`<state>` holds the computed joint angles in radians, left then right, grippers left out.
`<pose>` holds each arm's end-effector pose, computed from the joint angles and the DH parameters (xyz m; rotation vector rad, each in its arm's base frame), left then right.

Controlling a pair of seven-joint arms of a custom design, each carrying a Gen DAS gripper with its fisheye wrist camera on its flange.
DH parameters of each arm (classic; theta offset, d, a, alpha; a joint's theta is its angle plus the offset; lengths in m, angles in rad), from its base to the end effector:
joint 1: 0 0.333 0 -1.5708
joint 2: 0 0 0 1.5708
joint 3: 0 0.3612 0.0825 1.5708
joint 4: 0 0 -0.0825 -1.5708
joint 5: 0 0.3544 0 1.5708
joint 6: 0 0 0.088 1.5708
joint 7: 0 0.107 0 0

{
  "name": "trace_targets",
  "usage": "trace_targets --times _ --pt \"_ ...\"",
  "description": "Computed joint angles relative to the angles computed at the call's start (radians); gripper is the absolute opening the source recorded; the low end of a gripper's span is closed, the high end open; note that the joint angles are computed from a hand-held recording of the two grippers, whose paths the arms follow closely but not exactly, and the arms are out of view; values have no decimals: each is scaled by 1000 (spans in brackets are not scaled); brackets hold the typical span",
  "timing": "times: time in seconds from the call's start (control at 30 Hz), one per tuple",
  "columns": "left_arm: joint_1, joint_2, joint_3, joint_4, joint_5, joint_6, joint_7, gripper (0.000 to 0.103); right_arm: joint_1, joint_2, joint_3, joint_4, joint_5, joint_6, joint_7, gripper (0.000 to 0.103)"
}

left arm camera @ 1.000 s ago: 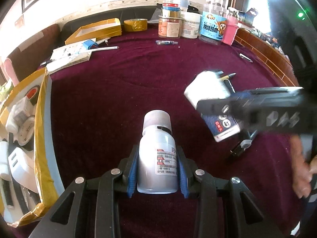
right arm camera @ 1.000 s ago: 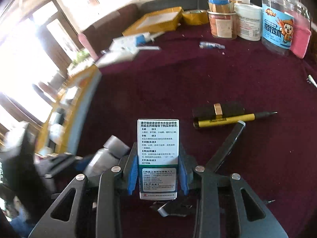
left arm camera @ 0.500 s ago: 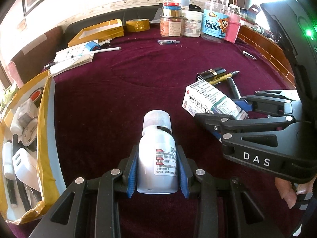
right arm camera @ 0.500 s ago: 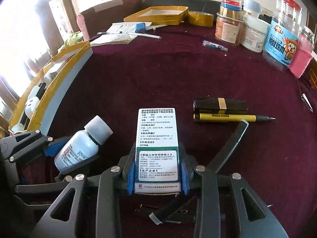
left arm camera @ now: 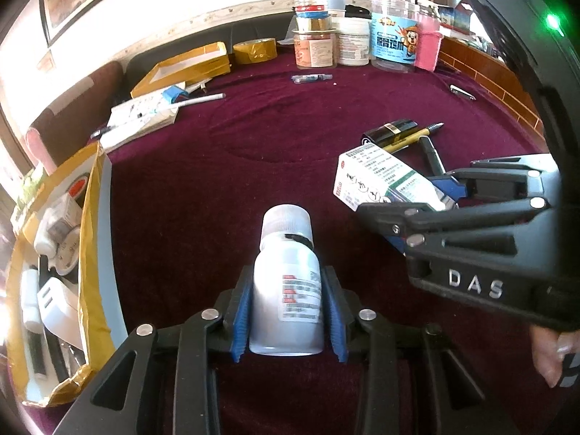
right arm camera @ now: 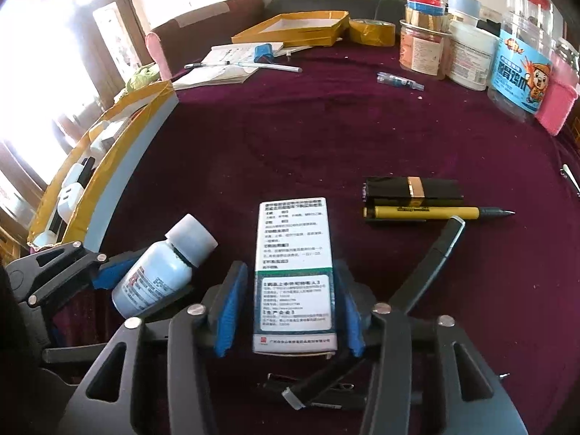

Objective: Organize rigid objects
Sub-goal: 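Carry the pill bottle and medicine box over the tray with both tools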

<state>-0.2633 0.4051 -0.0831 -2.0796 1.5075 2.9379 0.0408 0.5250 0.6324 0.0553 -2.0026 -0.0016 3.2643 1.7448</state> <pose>0.5233 -0.2541 0.3104 -1.5968 2.0282 -0.5822 0.5532 0.3569 0.2715 -2.1046 1.4155 -0.2946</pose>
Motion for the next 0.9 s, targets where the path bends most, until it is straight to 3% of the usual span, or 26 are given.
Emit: trace_targets --times 0.07,0.1,0.43,0.9 --pt "-8 -4 1 -1 10 -21 -10 36 -73 4 69 -4 -55 10 42 33" --pt "-8 -6 1 -3 17 -25 -20 36 -95 4 100 -7 -11 13 -8 33" --pt "-5 -40 -35 -27 130 -136 -148 36 -94 -8 99 -32 -4 69 2 33" --pt "1 -66 -81 -51 191 -254 -196 36 -102 -17 105 -49 -10 94 17 33"
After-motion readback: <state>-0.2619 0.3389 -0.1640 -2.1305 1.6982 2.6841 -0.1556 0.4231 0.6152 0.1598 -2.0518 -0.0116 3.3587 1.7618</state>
